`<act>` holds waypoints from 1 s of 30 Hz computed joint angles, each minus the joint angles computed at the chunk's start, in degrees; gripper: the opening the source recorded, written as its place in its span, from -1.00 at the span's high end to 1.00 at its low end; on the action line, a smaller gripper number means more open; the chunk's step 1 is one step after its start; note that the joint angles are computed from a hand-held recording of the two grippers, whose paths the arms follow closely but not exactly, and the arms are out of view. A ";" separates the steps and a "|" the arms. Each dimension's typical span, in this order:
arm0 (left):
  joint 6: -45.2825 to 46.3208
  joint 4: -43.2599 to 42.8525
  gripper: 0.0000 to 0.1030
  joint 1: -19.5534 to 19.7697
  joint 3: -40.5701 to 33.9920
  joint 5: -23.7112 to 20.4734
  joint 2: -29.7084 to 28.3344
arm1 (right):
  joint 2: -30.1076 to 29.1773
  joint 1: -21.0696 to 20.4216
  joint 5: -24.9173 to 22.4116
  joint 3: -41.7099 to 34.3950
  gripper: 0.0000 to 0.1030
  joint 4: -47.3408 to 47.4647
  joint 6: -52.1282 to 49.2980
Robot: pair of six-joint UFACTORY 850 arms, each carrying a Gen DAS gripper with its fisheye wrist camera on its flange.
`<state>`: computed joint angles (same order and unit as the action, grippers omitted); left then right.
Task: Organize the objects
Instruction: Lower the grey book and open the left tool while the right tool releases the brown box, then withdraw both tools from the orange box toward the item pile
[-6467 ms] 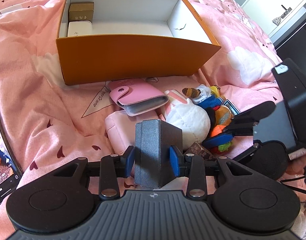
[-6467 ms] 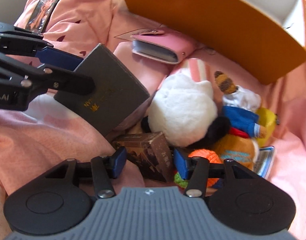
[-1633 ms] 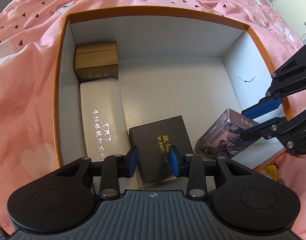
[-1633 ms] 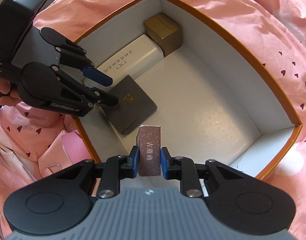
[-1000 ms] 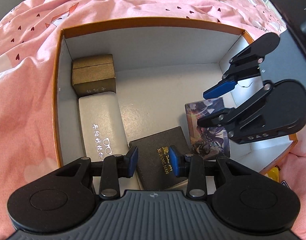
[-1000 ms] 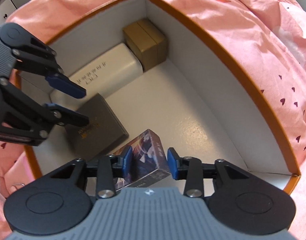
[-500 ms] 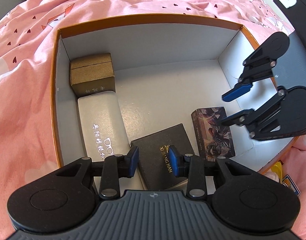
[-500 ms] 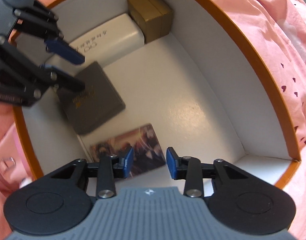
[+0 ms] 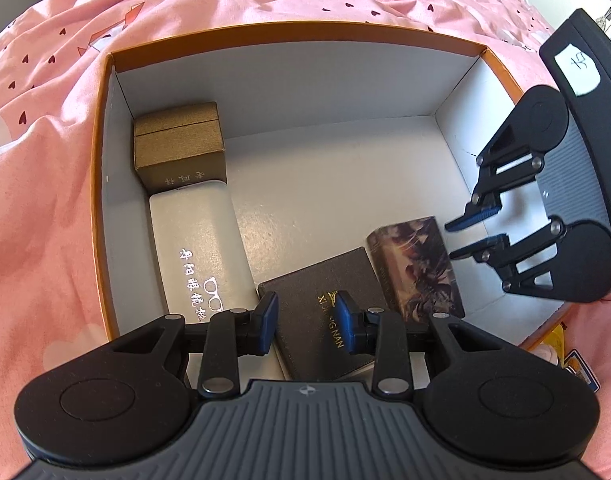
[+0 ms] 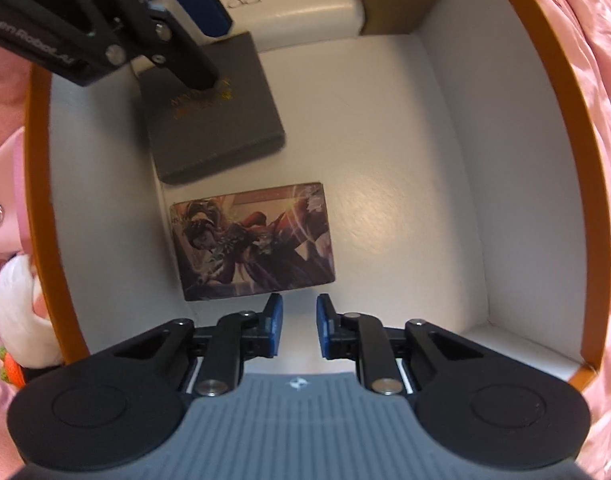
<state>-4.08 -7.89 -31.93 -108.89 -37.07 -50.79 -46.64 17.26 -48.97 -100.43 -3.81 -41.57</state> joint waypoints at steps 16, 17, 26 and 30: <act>0.93 0.24 0.29 0.19 -0.78 0.61 -0.19 | -2.45 -0.70 -6.98 -6.58 0.91 11.74 -7.04; 0.89 0.33 0.29 0.18 -0.65 1.02 -0.05 | -2.09 -0.13 -5.19 -6.05 0.91 8.04 -5.18; 0.96 1.23 0.30 -0.07 -4.53 2.68 -2.59 | -2.67 -0.78 1.89 -7.23 0.91 5.76 4.81; -0.56 2.21 0.38 -0.16 -10.66 -0.92 -6.60 | -4.95 -1.05 0.74 -10.74 0.91 5.37 8.57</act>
<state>-4.64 -5.67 -32.10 -119.55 -37.99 -57.39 -51.59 16.21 -48.22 -111.16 1.57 -33.00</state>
